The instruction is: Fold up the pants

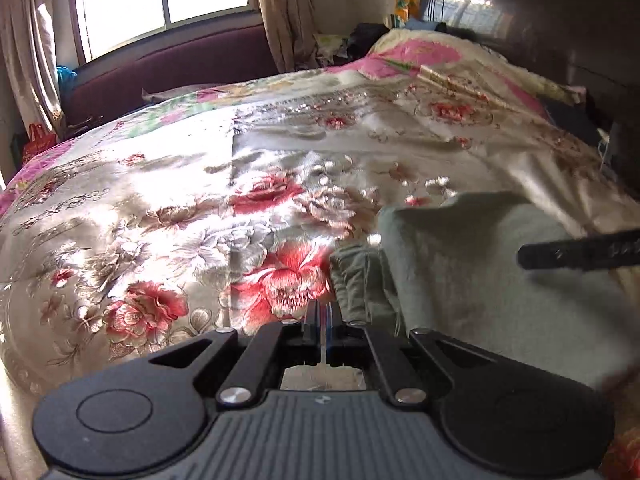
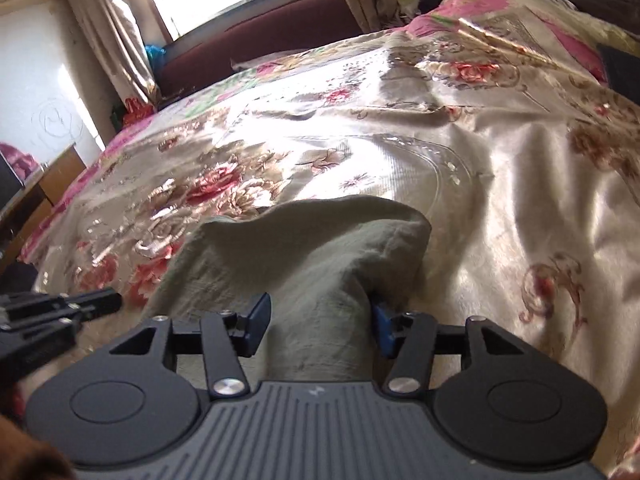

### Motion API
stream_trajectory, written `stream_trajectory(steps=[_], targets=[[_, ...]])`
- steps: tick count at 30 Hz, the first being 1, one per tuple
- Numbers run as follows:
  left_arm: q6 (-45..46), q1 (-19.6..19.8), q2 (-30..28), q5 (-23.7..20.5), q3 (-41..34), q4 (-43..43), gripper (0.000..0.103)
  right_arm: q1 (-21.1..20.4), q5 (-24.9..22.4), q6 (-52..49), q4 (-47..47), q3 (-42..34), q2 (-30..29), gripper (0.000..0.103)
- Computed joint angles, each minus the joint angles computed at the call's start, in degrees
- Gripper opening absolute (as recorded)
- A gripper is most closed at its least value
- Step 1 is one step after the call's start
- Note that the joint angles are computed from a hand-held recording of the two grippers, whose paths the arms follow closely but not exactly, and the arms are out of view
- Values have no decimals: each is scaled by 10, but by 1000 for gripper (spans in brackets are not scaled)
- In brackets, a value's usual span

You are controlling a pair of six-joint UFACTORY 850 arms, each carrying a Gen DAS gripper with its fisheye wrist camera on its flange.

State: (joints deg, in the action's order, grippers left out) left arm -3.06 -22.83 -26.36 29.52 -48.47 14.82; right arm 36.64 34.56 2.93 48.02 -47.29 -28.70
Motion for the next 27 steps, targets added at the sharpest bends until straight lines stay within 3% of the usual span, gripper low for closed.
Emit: stream_trajectory(steps=[2, 4, 7, 9, 11, 12, 14, 16, 19, 21, 23, 27], targets=[[-28, 0, 6, 27, 5, 42, 18, -9, -21, -80, 47, -33, -23, 55], [5, -13, -5, 36, -3, 39, 21, -22, -52, -143, 93, -56, -30, 54], [70, -35, -55, -67, -56, 0, 26, -18, -47, -199, 159, -46, -6, 52], [134, -40, -45, -47, -35, -45, 27, 5, -1, -249, 223, -26, 20, 53], [128, -39, -22, -36, -12, -47, 27, 38, 49, -222, 224, 11, 52, 55], [109, -38, -12, -35, -3, -39, 27, 51, 51, -183, 198, 29, 63, 55], [106, -40, 3, -35, 15, -63, 27, 67, 13, -109, 133, 49, 64, 55], [108, -44, 20, -54, 33, -103, 27, 76, -43, -132, 155, 27, 28, 53], [70, -46, 72, -83, 72, -116, 27, 121, 23, -159, 220, 42, 61, 52], [54, -52, 110, -70, 104, -113, 34, 144, 47, -108, 198, 66, 96, 51], [93, -66, 140, -52, 132, -175, 55, 175, 76, -134, 252, 73, 114, 52], [125, -92, 184, -18, 175, -243, 71, 225, 104, -101, 299, 90, 131, 52]])
